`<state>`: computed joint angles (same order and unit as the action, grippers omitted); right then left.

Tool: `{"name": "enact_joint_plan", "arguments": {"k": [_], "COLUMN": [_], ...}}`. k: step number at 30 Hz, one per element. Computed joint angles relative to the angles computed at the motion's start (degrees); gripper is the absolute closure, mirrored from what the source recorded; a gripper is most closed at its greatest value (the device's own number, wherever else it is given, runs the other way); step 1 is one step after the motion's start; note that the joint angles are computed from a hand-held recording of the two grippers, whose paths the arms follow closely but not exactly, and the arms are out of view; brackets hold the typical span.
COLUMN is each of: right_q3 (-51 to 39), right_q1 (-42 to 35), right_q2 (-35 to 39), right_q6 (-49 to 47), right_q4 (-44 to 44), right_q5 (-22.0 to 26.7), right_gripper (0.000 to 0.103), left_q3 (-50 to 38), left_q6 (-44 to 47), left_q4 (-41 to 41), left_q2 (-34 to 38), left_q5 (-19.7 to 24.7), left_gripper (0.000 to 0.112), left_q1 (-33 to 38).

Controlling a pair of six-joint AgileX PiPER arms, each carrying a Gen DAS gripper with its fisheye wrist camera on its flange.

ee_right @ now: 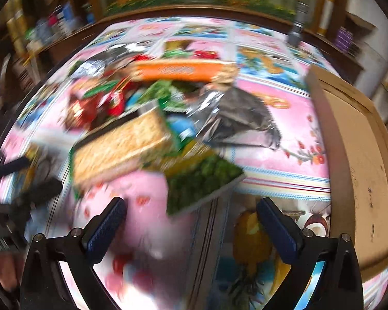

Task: Organize snacks
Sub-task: 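Grasp the cracker pack with the left gripper while the right grasps the green pea bag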

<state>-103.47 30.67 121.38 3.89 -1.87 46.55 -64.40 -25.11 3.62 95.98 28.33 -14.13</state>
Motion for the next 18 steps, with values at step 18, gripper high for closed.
{"name": "enact_joint_plan", "arguments": {"k": [18], "right_q3": [27.22], "right_q1": [-9.80], "right_q2": [-19.33], "right_q6": [-33.56], "right_q4": [32.94], "right_q5": [-11.02], "right_gripper": [0.004], "left_q3": [-23.15], "left_q6": [12.81], "left_q4": [4.33], "left_q2": [12.77], "left_q5": [9.10], "left_gripper": [0.027], "left_q1": [-8.02]}}
